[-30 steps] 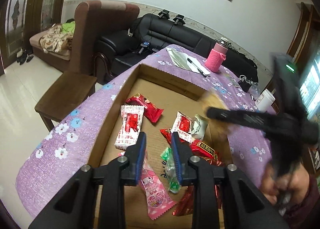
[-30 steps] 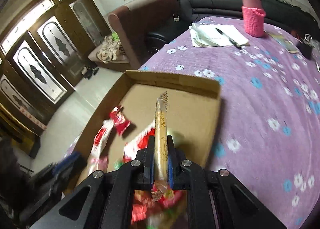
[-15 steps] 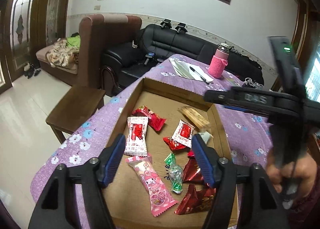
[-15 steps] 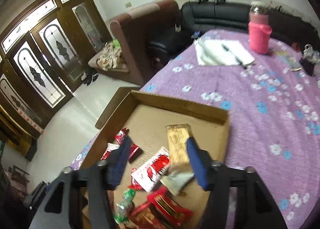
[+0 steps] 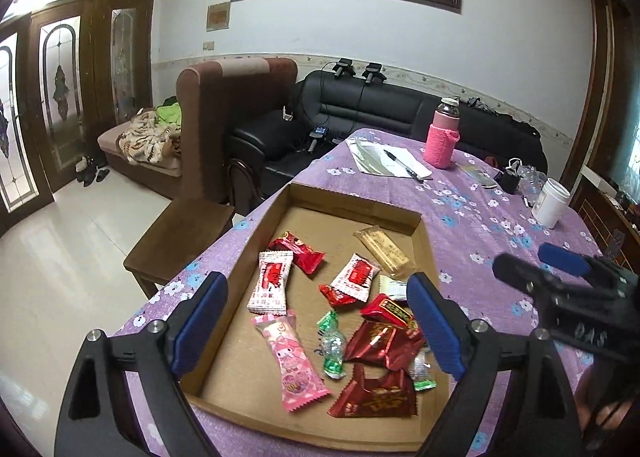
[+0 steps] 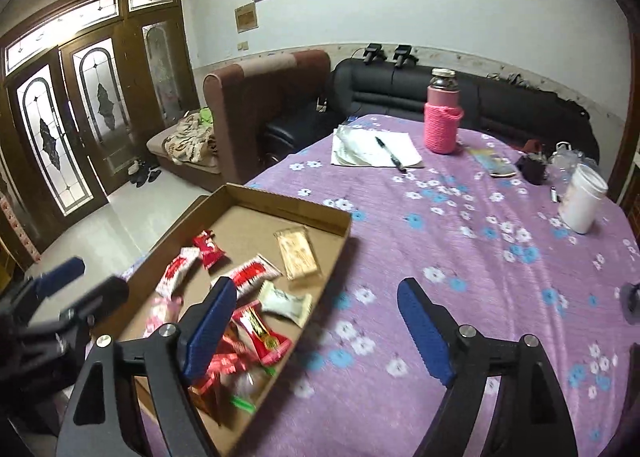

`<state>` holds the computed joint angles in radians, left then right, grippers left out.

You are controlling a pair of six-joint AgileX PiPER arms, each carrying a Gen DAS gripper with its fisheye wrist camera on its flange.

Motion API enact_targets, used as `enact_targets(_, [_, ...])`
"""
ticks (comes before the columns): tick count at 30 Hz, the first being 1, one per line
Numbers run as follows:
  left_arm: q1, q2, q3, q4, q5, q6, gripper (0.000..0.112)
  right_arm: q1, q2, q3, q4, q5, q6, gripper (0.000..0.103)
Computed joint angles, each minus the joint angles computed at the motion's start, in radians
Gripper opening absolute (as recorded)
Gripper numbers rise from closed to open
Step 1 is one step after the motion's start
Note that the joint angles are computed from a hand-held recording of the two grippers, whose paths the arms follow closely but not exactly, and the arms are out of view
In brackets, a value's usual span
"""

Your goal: Organize snacks

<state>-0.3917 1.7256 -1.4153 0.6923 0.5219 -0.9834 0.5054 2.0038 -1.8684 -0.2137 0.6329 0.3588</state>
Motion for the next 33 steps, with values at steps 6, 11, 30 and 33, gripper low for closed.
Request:
enact_targets(6, [-0.052,-0.028,0.012,0.086,0.051,-0.077,0.092,0.023,-0.133,0.220,-0.180,-0.101,0.182,0.091])
enact_targets(11, [-0.094,-0.066,0.045,0.189,0.081,-0.173,0.093,0.044,-0.241,0.373,-0.396,-0.155,0.409,0.092])
enact_targets(30, [-0.458,-0.258,0.246,0.943,0.569,-0.883,0.103,0.097,-0.647,0.832,-1.229,-0.080,1.236,0.103])
enact_targets(33, [-0.508,-0.266,0.252,0.992,0.618,-0.909,0.103,0.114,-0.728,0.899,-1.357,0.017,1.377,0.103])
